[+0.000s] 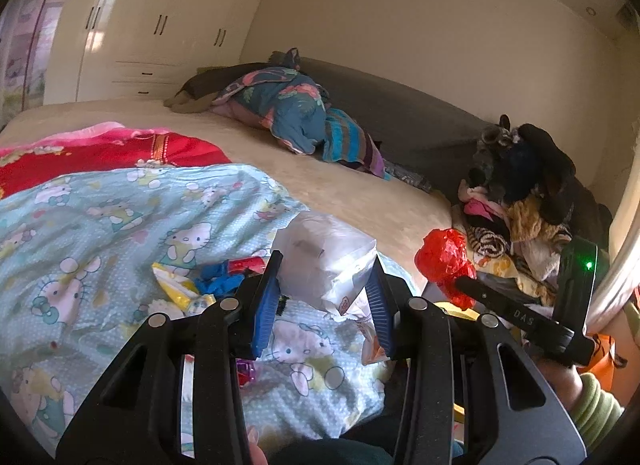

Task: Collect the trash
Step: 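Carry the red bag and white bag over the bin with both tools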

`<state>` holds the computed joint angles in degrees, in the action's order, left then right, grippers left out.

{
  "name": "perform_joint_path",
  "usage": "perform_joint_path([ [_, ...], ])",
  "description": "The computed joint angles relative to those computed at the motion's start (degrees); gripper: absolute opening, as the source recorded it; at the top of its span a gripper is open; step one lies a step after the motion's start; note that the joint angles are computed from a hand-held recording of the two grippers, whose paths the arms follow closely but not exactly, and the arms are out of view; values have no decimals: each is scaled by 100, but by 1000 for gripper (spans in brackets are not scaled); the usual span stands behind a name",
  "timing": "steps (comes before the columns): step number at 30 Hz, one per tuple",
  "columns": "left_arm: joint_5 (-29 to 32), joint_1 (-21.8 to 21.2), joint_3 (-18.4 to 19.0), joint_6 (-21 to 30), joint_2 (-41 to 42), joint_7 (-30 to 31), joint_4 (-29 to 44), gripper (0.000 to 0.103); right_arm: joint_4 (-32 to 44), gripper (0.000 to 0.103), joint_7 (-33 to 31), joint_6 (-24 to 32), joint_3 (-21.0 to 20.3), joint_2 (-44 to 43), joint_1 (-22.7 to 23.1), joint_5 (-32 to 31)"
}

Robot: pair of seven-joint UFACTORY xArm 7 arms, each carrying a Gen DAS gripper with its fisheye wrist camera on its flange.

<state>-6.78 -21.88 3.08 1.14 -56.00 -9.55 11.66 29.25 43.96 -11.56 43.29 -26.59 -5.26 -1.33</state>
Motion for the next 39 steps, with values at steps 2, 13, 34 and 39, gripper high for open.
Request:
perform_joint_path([
  [2,4,-63,-27,10,14,-9,9,33,-63,22,13,32,-98,-70,73,9],
  [13,81,-351,-285,-58,182,-138,68,33,-447,22,281,277,-575,-627,404,-85],
  [34,419,-670,-894,-364,767,-574,214,33,-1280,22,730,854,-1607,-1566,872,-408],
  [39,520,-724,-1023,-445,1044,-663,320,33,-1501,22,696,971,-1906,-1692,1015,-412],
])
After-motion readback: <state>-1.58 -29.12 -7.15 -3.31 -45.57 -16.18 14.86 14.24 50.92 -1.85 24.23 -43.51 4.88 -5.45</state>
